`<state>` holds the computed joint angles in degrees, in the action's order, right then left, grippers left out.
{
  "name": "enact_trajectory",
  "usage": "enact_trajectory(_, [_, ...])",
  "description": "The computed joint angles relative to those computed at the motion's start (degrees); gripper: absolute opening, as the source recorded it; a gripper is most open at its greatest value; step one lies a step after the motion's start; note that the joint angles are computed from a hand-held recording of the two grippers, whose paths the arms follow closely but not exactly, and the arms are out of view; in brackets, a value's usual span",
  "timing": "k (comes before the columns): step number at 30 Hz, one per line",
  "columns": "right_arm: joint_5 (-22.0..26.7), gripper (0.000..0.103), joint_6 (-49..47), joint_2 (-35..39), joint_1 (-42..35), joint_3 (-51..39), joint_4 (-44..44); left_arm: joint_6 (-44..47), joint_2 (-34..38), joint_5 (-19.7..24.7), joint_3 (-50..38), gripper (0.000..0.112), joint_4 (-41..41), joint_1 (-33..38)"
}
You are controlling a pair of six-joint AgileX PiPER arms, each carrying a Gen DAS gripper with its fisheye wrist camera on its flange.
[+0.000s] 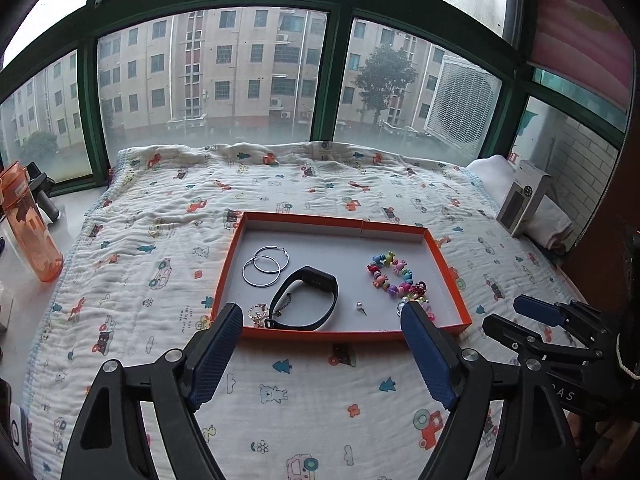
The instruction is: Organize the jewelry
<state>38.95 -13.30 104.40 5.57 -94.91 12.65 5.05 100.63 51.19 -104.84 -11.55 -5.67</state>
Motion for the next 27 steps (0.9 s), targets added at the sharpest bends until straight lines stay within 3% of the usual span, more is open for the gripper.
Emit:
enact_trajectory(7, [-2.22,0.063,0.45,-4.70,0.30,4.96,0.11,-2.43,-7.26,-1.45,6.99,0.092,4.06,-0.06])
enact_trajectory(11, [-3.55,0.068,0.19,-7.06,0.68,7.60,-0.06,-2.86,-11.28,-2.59,10.93,0.101,4.33,0.38])
enact_trajectory(27, [-6.78,0.074,-2.02,-12.92,1.64,14.36,1.20,-3.17,-20.15,-3.47,17.97,0.103,2.60,1.75])
